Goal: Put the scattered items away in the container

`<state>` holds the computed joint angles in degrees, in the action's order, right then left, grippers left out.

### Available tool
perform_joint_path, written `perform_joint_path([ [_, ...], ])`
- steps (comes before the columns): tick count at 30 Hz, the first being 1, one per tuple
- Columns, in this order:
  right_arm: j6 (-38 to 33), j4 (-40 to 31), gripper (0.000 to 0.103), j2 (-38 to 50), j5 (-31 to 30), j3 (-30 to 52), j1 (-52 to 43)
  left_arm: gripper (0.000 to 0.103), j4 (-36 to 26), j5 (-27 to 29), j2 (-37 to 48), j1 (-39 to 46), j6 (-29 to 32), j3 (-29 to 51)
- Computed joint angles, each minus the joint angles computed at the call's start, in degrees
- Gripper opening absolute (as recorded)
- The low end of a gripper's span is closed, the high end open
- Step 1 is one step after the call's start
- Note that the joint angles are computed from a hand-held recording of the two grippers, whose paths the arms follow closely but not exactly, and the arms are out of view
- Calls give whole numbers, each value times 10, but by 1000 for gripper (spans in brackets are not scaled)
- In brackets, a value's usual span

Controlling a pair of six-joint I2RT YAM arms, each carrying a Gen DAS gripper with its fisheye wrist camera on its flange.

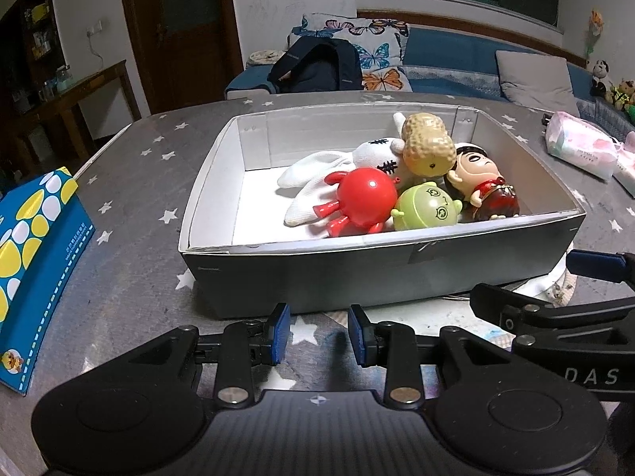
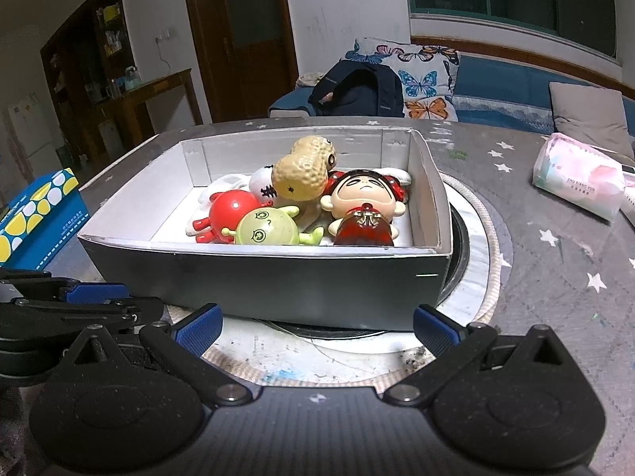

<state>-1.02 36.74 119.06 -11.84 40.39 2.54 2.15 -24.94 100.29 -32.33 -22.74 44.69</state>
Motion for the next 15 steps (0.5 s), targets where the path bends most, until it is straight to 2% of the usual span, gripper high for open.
perform_joint_path([
  [15,-3,-24,103,15,4,26,3,34,-14,4,14,10,5,18],
])
